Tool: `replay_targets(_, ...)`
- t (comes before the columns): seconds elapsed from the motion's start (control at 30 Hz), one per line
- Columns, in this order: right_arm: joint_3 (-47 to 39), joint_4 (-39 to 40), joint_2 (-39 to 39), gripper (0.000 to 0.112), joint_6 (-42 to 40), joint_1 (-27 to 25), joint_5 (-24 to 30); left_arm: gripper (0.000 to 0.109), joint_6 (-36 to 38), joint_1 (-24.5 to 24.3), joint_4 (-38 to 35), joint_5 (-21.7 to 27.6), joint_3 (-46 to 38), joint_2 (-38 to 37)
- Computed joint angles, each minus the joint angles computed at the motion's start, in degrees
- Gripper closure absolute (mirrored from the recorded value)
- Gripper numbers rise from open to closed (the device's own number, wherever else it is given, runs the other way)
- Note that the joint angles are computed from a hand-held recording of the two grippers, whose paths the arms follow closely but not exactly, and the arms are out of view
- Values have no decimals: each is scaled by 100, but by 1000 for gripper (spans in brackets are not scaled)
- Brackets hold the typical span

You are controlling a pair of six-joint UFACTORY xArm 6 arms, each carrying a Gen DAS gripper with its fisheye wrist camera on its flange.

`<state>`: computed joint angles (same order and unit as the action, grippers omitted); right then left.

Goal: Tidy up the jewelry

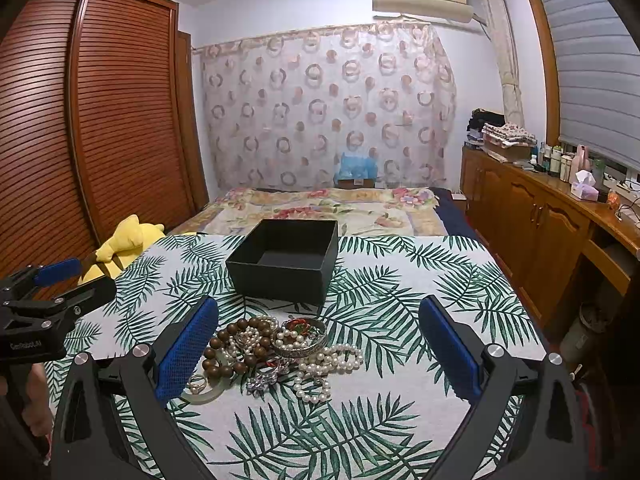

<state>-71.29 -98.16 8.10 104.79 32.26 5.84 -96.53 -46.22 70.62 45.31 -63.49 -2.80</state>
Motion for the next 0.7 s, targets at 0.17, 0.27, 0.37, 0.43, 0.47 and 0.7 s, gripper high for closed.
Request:
replay_targets(0.17, 47, 58, -55, 12, -70, -10, -9, 13, 156, 3, -154, 145, -46, 120)
replay_targets(0.27, 78, 56, -93, 12, -75, -20, -18, 13, -9, -21, 8, 24, -21, 15)
replay_targets(0.37, 13, 69, -19, 12, -65, -2, -5, 13, -25, -25, 21, 27, -16, 14)
replay_targets(0.43, 27, 61, -33, 12, -71, -14, -18, 13, -26, -25, 22, 27, -16, 14)
replay_targets(0.47, 34, 57, -42, 12, -74, -20, -25, 13, -25, -25, 21, 27, -16, 14)
replay_targets(0.7, 13, 86, -19, 12, -81, -2, -3, 13, -43, -31, 38, 31, -12, 13)
